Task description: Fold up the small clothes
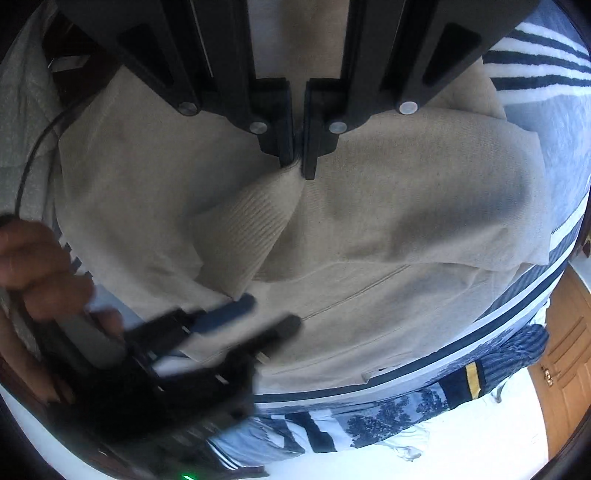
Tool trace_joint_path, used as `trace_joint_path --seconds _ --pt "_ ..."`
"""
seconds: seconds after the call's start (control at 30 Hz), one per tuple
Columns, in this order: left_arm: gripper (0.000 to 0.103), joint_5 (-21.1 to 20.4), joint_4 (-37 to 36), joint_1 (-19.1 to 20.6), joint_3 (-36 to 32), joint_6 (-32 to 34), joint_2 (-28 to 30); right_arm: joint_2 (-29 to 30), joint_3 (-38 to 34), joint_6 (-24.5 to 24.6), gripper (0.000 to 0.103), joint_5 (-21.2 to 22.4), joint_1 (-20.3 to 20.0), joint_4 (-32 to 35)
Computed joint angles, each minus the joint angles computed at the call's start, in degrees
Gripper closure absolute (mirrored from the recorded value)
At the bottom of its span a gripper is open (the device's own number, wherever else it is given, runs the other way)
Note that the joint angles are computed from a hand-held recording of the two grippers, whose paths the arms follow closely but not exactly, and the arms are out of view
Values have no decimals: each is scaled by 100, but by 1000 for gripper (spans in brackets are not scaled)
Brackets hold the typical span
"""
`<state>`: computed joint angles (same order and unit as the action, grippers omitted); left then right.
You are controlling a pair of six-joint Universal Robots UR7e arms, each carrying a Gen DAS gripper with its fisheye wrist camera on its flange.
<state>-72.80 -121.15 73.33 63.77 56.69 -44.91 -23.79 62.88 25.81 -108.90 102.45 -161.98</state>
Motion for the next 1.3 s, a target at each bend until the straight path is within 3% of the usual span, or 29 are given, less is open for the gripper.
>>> trace_joint_path --seconds 0.2,0.27,0.3,0.33,0.37,0.43,0.5,0.57,0.63,0.73,0.8,0.87,0.93,1.0,1.1,1.2,1.23,1.27,1.3 --pt "99 101 86 44 -102 -152 -11 -125 487 -224 45 710 -95 72" --pt "99 219 -18 45 -100 -46 5 -34 391 -355 63 884 -97 150" --pt "99 217 -25 25 -91 -94 -22 -18 350 -473 92 935 -100 258" --pt "99 188 -50 -4 -49 -99 -84 8 261 -528 95 889 -72 443" --pt "99 131 -206 -41 78 -6 -201 -6 220 -487 95 806 -12 484" --pt "99 -76 -756 -136 484 327 -576 -245 596 -591 95 1133 59 -71" --pt "100 -341 -665 -208 644 389 -888 -574 1174 -744 95 1477 155 -803" --pt "100 -550 -385 -263 749 298 -1116 -865 1694 -837 95 1550 303 -1259" --pt "100 -537 -221 -295 994 301 -1245 -1046 2026 -958 95 1181 472 -1272" --pt "100 -71 -390 -270 1560 410 -1251 -1054 2302 -668 95 681 458 -1206" --pt "100 103 -371 -254 1736 261 -1211 -995 2345 -406 95 485 347 -1144" --pt "100 -11 -417 -282 1882 275 -1362 -1057 2475 -136 96 563 282 -1226" --pt "99 -298 -178 -268 1716 79 -1392 -1141 2612 -351 96 429 417 -1472" --pt "99 -485 373 -194 1394 -347 -1295 -1178 2645 -461 96 -25 562 -1347" --pt "99 -125 850 -157 1294 -491 -1130 -1089 2547 -61 96 -548 512 -665" --pt "99 134 804 -199 1596 -140 -1294 -1178 2858 169 93 -38 346 -1041" --pt "97 84 856 -193 1593 -153 -1334 -1191 2891 213 90 -116 372 -1089" --pt "87 29 948 -186 1548 -244 -1347 -1188 2850 229 85 -296 417 -1011" --pt "66 -59 1060 -167 1413 -473 -1315 -1184 2837 221 73 -489 458 -953"
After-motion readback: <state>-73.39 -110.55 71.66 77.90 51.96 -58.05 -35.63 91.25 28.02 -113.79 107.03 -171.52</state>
